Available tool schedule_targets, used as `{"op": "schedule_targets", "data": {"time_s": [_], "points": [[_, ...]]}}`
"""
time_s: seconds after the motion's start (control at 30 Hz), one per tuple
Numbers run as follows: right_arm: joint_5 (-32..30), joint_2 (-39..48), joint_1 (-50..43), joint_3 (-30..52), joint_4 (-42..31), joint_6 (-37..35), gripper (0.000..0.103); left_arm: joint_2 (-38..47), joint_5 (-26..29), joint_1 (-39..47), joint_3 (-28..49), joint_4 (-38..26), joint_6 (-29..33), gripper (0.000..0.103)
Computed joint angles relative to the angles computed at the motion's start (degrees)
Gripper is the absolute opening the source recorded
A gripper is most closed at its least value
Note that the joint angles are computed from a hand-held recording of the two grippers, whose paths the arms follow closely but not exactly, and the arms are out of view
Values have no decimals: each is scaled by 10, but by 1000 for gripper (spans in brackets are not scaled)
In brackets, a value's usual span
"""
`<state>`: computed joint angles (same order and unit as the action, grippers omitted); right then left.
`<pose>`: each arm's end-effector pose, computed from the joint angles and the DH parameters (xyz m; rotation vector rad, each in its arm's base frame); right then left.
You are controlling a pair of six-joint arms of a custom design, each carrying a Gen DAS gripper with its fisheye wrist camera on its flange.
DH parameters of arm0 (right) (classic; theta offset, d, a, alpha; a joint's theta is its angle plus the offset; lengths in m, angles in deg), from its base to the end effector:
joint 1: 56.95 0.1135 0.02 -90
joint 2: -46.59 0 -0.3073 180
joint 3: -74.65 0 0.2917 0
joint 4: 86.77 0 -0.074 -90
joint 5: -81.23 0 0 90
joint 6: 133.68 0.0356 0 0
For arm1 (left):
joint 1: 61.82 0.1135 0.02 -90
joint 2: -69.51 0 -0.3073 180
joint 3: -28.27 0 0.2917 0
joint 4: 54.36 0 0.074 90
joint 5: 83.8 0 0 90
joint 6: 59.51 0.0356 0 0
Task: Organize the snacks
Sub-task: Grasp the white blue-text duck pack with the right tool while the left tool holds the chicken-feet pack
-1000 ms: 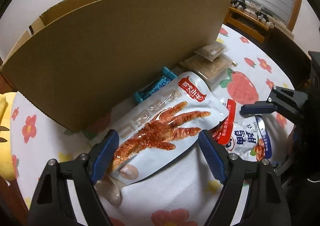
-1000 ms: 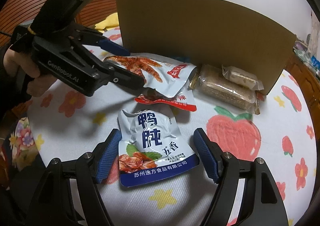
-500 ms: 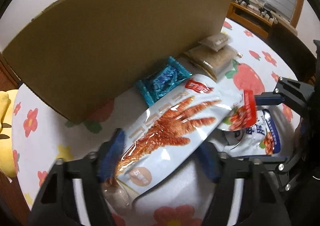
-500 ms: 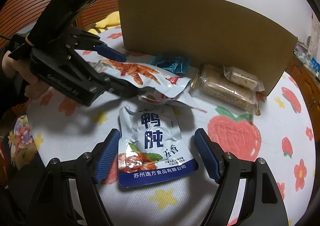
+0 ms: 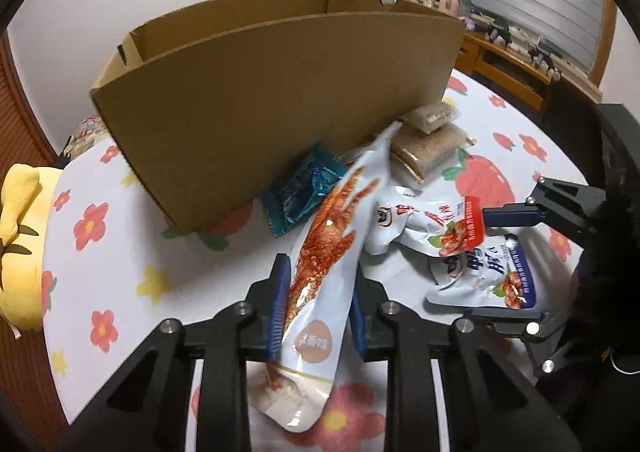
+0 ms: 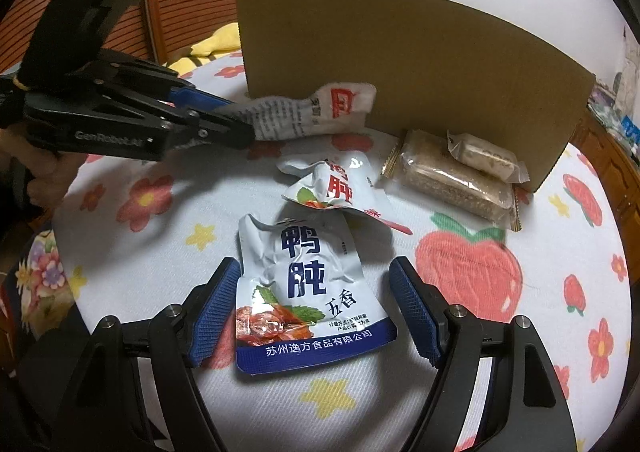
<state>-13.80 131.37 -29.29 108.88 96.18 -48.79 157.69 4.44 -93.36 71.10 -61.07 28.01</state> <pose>0.2210 0.1194 0.1134 -0.7213 2.3072 0.2874 0.2414 -0.1469 0.1267 0.6123 2.4150 -0.2139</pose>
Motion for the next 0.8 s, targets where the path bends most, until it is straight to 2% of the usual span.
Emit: {"op": "schedule_targets", "data": {"time_s": [0.03, 0.2, 0.37, 0.53, 0.57, 0.67, 0.8], "points": [[0, 0, 0, 0, 0, 0, 79, -1, -2, -8, -1, 5, -5, 19], [0, -1, 0, 0, -1, 0, 79, -15, -30, -32, -14, 22, -25, 12], [-1, -1, -1, 0, -1, 0, 79, -20, -34, -36, -17, 32, -42, 12], [0, 0, 0, 3, -5, 2, 79, -61, -25, -33, -39, 29, -52, 12], [0, 0, 0, 4, -7, 1, 77, -68, -30, -37, -45, 33, -58, 12], [-4, -5, -5, 0, -5, 0, 62, -90, -42, -47, -59, 37, -67, 12], [-17, -11, -15, 1, -19, -12, 60, -109, -53, -59, -72, 43, -83, 12]]}}
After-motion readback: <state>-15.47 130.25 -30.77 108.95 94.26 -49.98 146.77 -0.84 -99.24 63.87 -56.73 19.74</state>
